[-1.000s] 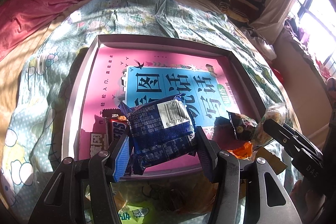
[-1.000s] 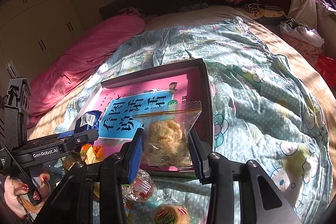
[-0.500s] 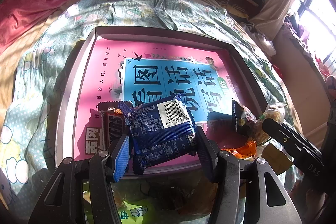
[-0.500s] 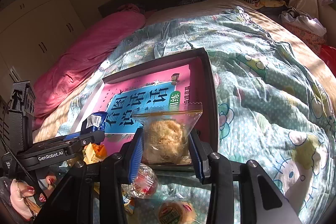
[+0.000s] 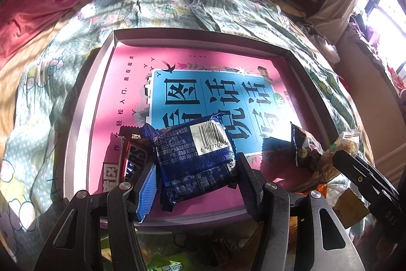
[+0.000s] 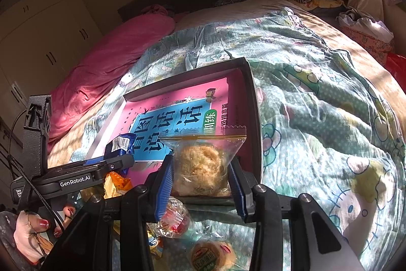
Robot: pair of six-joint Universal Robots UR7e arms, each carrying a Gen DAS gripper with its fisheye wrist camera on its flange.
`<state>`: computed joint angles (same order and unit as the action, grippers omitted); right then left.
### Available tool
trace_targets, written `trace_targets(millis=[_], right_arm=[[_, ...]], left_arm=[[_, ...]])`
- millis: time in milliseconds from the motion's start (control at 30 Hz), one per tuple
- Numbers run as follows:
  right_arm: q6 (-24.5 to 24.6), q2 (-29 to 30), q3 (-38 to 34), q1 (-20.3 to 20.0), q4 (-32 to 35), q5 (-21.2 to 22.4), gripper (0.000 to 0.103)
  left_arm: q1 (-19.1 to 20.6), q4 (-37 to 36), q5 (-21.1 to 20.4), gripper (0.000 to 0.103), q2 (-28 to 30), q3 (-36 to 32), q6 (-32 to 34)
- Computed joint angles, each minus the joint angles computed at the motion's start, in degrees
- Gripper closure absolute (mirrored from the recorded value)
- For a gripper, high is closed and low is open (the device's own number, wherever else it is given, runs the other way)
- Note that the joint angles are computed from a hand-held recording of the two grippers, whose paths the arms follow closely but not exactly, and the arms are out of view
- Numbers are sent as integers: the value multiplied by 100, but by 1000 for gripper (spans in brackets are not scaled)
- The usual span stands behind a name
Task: Organize snacks
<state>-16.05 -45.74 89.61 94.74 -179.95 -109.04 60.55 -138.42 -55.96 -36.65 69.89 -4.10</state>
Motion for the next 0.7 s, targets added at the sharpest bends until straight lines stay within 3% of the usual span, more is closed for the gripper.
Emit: trace_targets(millis=[700], right_arm=[[24,-33,26,-3,-89,-13,60]], left_arm=[[-3,262,-32,43,-59,-39,-113]])
